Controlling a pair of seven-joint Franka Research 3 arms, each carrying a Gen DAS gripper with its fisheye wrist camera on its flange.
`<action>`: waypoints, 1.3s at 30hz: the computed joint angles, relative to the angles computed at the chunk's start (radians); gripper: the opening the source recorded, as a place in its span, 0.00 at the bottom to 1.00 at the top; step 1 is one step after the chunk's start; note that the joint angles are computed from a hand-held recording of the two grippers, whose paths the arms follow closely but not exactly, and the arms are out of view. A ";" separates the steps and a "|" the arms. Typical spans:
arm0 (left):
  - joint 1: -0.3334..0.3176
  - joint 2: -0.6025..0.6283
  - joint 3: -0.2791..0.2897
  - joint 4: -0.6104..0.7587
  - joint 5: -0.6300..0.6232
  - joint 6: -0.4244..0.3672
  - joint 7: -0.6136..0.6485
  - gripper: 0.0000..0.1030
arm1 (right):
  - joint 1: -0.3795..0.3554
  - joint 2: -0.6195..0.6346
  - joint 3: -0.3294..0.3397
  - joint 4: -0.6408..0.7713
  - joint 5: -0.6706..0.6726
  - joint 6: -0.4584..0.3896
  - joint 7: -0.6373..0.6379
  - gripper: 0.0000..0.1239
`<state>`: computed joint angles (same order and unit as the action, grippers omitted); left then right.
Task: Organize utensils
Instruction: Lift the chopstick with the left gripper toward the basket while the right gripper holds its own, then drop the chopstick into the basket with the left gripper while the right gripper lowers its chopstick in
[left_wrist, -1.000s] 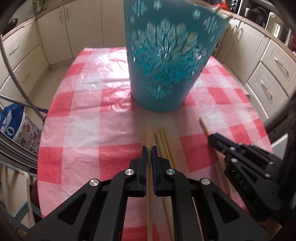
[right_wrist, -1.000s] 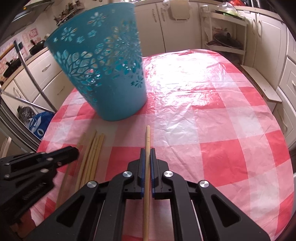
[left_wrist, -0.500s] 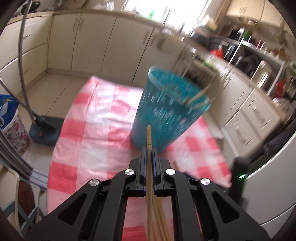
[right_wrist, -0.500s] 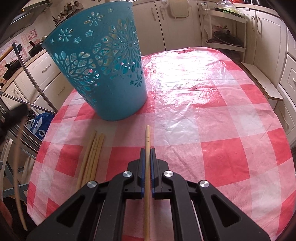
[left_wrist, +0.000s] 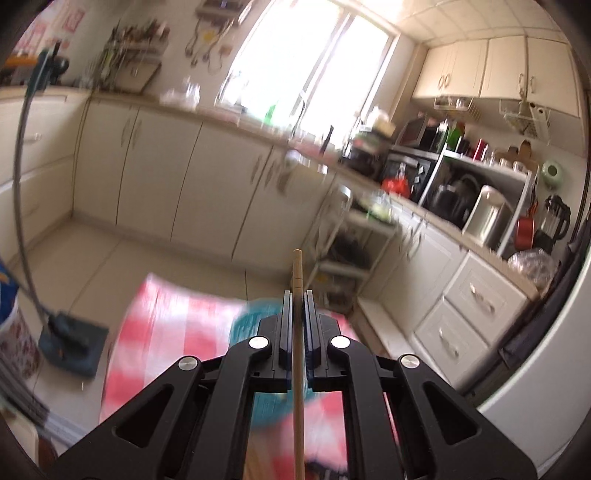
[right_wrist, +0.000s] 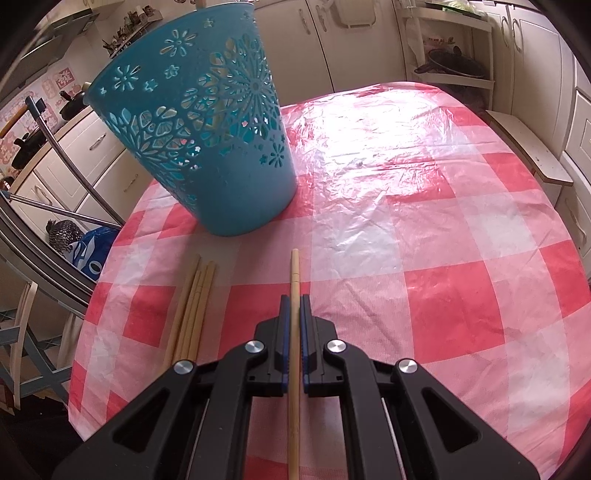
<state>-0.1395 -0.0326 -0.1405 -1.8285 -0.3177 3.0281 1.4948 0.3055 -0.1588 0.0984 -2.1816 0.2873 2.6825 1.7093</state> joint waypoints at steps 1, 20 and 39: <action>0.004 0.030 -0.003 0.045 0.049 0.006 -0.040 0.05 | 0.001 0.000 -0.002 0.002 0.006 -0.003 -0.004 0.05; -0.006 0.385 0.012 0.483 0.620 -0.129 -0.476 0.05 | 0.003 0.008 -0.011 0.019 0.065 -0.032 -0.064 0.05; 0.076 -0.042 -0.001 -0.153 0.607 -0.153 -0.558 0.64 | 0.006 -0.037 -0.001 -0.028 -0.069 0.022 -0.060 0.04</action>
